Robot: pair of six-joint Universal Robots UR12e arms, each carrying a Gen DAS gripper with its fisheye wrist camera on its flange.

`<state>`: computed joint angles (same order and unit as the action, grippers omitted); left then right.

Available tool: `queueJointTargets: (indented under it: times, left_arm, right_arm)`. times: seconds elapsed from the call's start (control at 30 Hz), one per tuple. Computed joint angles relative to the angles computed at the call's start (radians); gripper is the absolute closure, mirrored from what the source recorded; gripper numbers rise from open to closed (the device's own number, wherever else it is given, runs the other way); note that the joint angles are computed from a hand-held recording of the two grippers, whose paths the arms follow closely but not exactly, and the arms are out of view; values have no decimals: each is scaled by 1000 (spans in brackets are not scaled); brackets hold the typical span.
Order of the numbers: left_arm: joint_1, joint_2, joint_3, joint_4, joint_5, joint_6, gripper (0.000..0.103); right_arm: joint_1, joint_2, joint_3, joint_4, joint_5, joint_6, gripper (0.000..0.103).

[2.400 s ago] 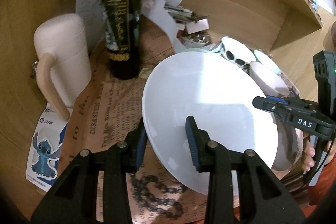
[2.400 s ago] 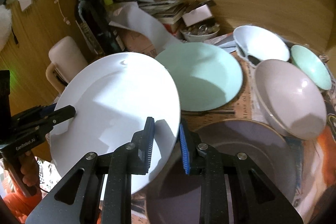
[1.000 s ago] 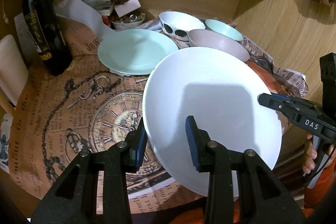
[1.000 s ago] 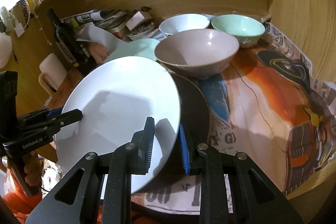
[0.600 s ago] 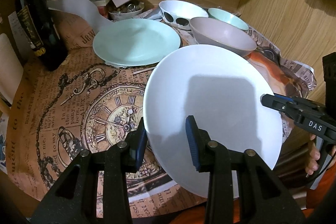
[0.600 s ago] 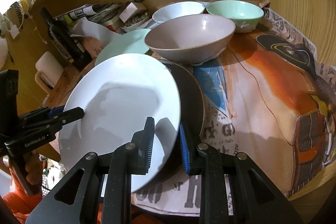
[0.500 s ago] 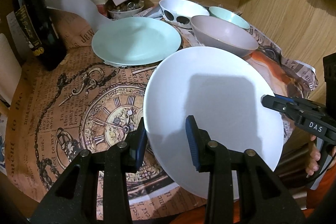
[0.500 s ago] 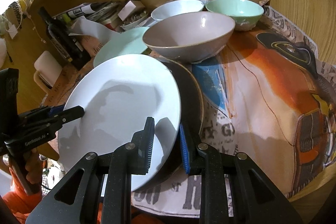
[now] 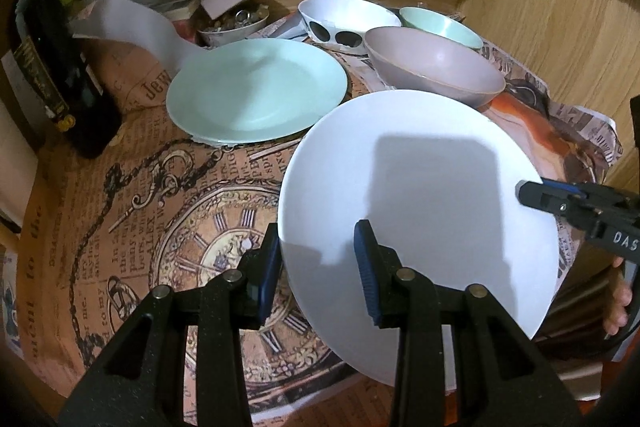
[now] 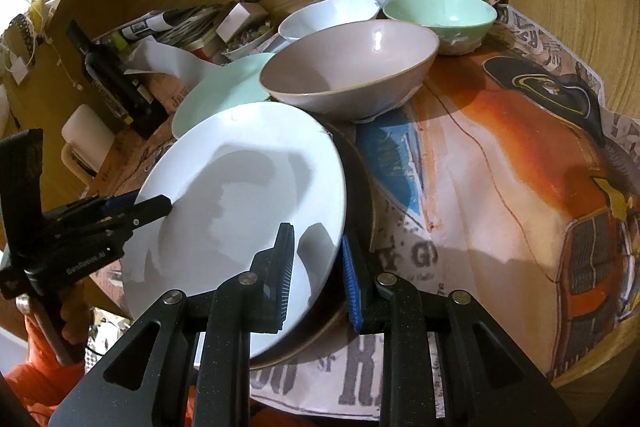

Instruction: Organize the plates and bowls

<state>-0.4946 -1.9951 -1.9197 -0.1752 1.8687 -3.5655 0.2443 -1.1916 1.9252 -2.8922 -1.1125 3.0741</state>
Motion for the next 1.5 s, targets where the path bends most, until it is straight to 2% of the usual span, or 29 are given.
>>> queueJointTargets:
  times: [0.3,0.4,0.47,0.5,0.9,1.07,1.2,1.33,1.43,1.5]
  left_arm:
    - [-3,-12,11,-1,-8,33,67]
    - [-5,-17,16,3,-6,44,67]
    - [-4,-20,17,4,-15,47,66]
    - [-4,-22,14,23,-12,48,66]
    - [9,-7,-4,51,-12,28,66]
    - [8,10,-21,97,38,19,63]
    - [9,27,-37,163,88,17,50]
    - [13,39,-42,204,135,29,43]
    - [21,47,-42,226,161,35,30]
    - [27,51,-42,243,177,40,17]
  right_arm:
    - [-4,-6,9,-26,-5,9,81]
    - [6,-7,13,-55,-52,-1,81]
    - [25,-6,19,-99,-138,-18,79]
    - [26,-4,20,-113,-143,-29,79]
    - [19,-8,15,-146,-116,-25,79]
    - [25,-9,0,-188,-86,-41,75]
    - [33,-1,-27,-205,-58,-52,68]
    - [42,9,-63,-178,-29,-79,66]
    - [52,20,-88,-176,-24,-87,54]
    - [59,30,-104,-188,-31,-84,45]
